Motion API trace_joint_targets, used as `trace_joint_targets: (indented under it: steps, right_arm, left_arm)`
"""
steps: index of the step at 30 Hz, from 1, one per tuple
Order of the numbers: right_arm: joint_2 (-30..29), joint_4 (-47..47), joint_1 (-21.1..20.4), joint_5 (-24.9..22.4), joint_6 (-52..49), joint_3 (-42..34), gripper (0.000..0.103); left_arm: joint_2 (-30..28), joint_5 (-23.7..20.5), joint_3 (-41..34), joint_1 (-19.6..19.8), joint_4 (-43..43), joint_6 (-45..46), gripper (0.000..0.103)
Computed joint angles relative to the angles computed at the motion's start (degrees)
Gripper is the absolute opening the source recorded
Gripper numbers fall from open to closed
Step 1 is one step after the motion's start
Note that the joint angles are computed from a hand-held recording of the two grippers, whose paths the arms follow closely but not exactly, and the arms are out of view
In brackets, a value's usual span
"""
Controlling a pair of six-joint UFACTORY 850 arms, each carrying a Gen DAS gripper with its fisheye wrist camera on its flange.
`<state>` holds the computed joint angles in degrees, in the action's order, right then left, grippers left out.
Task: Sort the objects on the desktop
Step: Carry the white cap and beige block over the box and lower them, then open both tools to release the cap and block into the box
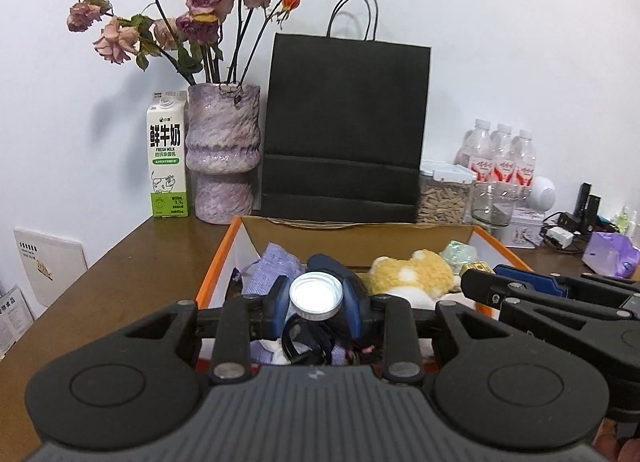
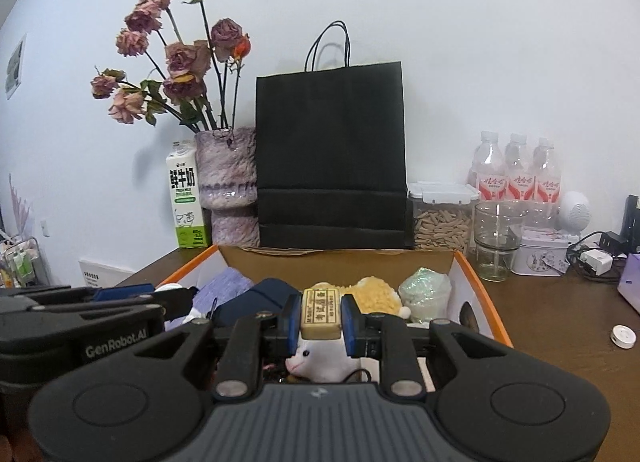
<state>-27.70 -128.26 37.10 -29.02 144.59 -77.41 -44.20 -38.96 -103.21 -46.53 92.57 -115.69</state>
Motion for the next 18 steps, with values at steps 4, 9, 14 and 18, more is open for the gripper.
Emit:
trace_joint_targets:
  steps: [4, 9, 14, 18]
  right_arm:
    - [-2.7, -0.1, -0.9, 1.6, -0.5, -2.9, 0.02]
    - [-5.0, 0.4, -1.9, 3.5, -2.1, -4.9, 0.02]
    - [-5.7, 0.4, -2.5, 4.0, -2.6, -5.5, 0.02]
    - [-5.7, 0.5, -2.5, 4.0, -2.8, -5.4, 0.02]
  left_arm:
    - [-2.1, 0.7, -2.3, 1.0, -1.1, 2.0, 0.03]
    - [-4.4, 1.4, -5.0, 1.9, -2.8, 6.0, 0.03]
    - [-5.0, 1.3, -5.5, 2.2, -2.3, 6.7, 0.03]
    - [-5.2, 0.4, -5.7, 2.0, -2.2, 7.5, 0.03]
